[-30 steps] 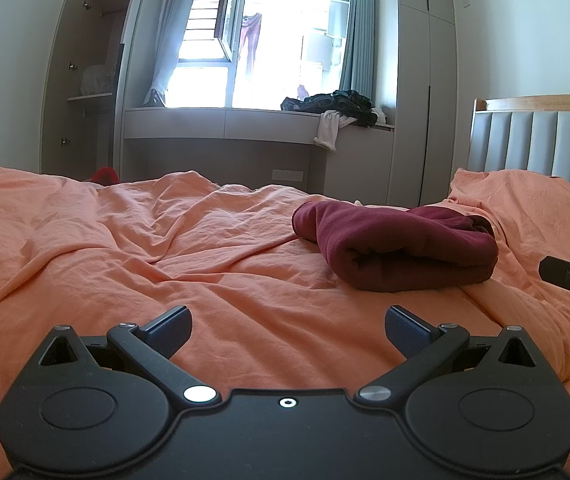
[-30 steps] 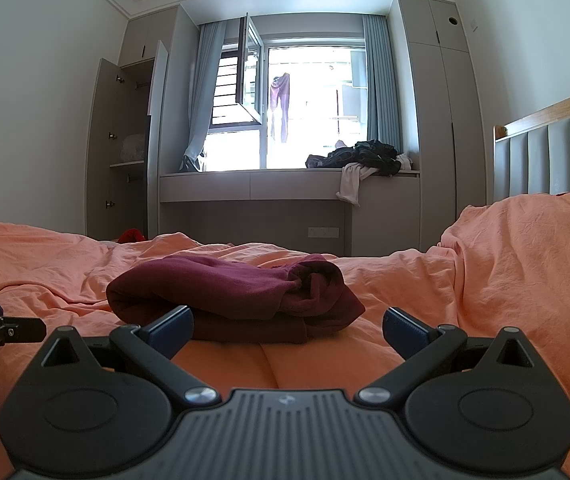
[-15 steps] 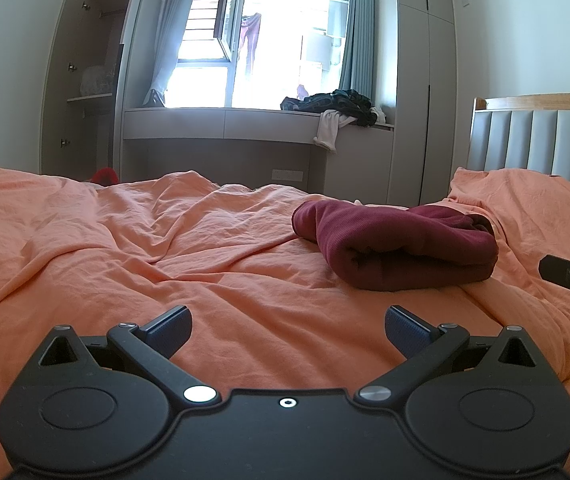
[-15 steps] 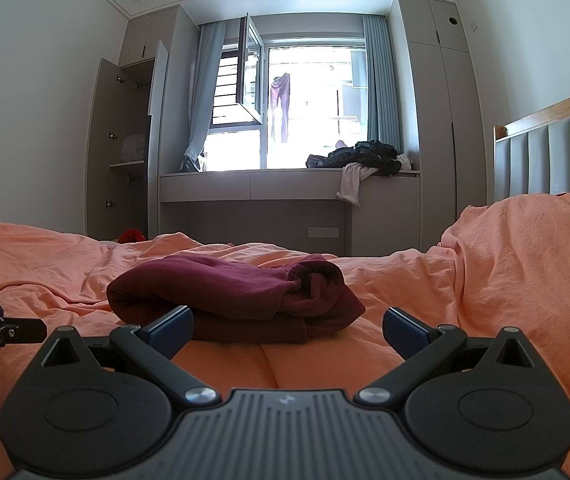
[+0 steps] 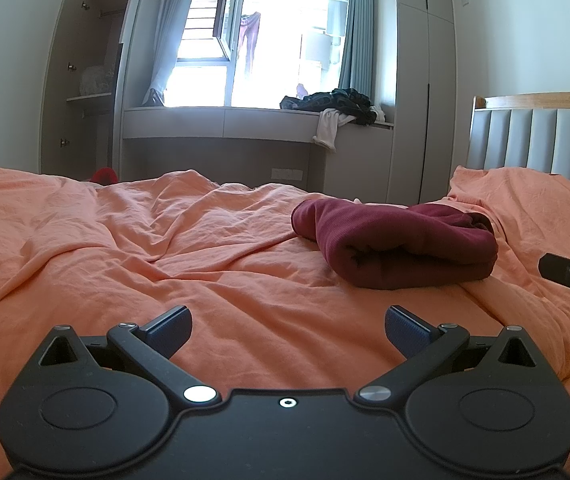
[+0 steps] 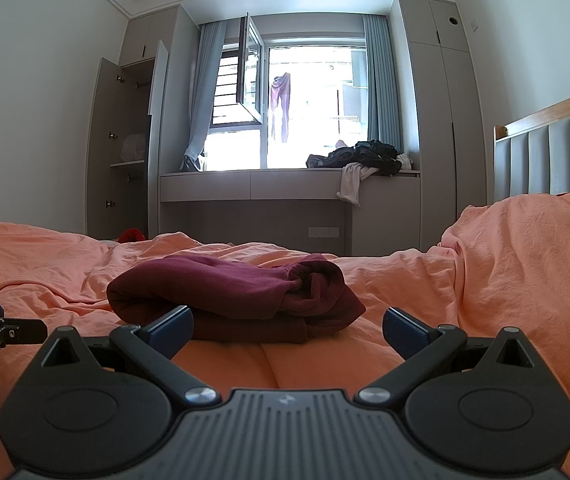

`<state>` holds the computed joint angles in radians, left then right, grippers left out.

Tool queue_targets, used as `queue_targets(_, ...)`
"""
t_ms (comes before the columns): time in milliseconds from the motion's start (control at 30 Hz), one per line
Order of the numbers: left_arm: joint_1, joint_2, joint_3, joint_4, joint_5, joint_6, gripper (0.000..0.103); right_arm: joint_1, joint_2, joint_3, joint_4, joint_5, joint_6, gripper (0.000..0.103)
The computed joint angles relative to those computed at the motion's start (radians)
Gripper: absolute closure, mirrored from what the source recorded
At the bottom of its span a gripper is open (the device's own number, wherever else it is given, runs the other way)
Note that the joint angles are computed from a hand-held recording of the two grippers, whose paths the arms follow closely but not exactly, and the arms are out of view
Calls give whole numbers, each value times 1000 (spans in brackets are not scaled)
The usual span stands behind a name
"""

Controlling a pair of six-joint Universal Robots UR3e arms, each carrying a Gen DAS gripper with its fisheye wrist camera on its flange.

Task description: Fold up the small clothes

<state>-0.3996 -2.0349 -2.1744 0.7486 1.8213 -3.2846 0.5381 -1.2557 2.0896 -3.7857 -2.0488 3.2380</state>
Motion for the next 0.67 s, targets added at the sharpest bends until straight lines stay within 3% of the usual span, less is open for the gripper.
queue_targets(100, 0, 2, 0, -2, -3, -1, 0, 0, 1, -1, 0, 0, 0, 0)
queue_targets(333, 63, 51, -12, -93, -109, -25, 0, 0, 1, -1, 1, 0, 0, 0)
queue_targets(667, 57, 26, 2, -79, -73, -40, 0, -4, -8, 5, 3, 6, -1, 0)
